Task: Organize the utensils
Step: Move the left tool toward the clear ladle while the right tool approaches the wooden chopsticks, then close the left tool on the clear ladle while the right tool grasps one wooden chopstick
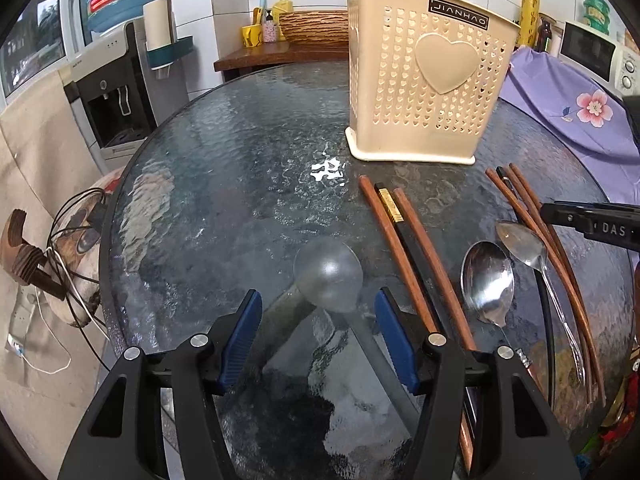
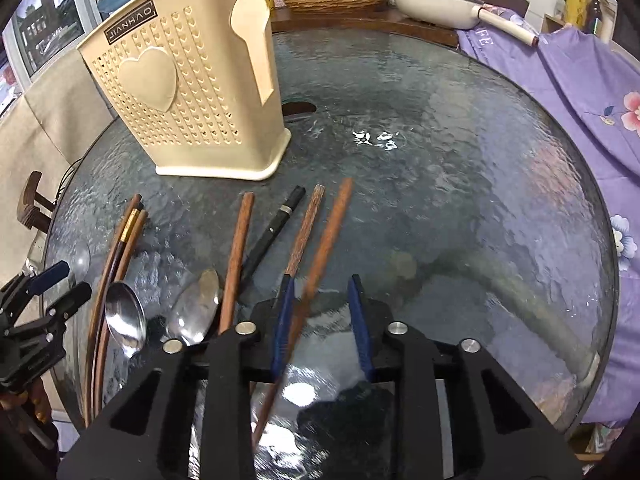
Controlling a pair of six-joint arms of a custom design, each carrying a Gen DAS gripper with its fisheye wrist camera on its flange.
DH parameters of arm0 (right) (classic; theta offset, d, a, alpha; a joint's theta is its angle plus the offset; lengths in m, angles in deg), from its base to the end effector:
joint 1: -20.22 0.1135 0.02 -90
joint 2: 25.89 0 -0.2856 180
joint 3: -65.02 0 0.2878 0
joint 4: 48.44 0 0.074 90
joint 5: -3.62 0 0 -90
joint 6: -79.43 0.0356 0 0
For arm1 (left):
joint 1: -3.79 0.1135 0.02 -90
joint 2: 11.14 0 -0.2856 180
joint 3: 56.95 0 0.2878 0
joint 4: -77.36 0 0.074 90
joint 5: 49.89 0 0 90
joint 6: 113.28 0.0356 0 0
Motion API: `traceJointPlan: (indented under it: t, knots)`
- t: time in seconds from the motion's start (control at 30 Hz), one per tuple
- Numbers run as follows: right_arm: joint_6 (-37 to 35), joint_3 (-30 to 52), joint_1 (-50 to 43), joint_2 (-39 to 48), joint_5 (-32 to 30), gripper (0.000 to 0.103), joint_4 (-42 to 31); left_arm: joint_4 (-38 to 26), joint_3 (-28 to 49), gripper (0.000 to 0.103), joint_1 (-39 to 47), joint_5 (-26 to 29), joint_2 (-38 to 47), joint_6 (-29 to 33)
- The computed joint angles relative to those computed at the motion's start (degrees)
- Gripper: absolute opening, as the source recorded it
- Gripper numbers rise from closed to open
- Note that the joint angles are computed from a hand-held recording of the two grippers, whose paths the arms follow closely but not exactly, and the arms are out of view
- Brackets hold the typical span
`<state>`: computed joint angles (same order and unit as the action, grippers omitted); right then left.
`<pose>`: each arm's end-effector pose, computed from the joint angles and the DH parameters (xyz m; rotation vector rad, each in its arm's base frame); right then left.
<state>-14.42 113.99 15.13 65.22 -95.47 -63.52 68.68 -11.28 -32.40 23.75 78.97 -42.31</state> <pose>0.2974 -0.0208 0.1142 -0.0321 2.5565 0.1440 0.2407 -0.1637 0.1111 0.2488 2.4342 -0.0664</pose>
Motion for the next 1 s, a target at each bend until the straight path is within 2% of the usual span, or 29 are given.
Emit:
traceJointPlan:
  t: [0.33, 0.5, 0.6, 0.77, 0.9, 1.0]
  knots:
    - [0.0, 5.9, 1.5, 5.1, 3.0, 0.021, -1.9, -3.6, 5.1, 0.052, 1.2, 1.3, 3.2, 0.4]
    - [0.0, 7.5, 2.0, 6.0, 3.5, 0.021, -3.4, -6.1, 7.8, 0.052, 0.2, -0.7, 4.9, 0.2]
    - [-0.6, 8.4, 1.5, 6.7, 2.9, 0.018, -4.0, -7.7, 8.4, 0.052, -0.9, -2.6, 5.0, 0.0]
    - [-1.3, 9.1, 0.6, 7.4, 1.9, 0.012, -4.4, -9.9, 8.5, 0.051, -0.9, -2.1, 4.4, -3.2]
    - [-1.5, 9.2, 0.1, 8.0, 0.6, 0.011, -3.3, -11.2, 10.2, 0.039, -1.8, -2.1, 5.4, -3.7]
    - [-1.6, 9.1, -0.4, 8.2, -0.4, 0.01, -2.6, -11.5, 12.2, 0.035, -2.0, -2.8, 7.2, -3.2]
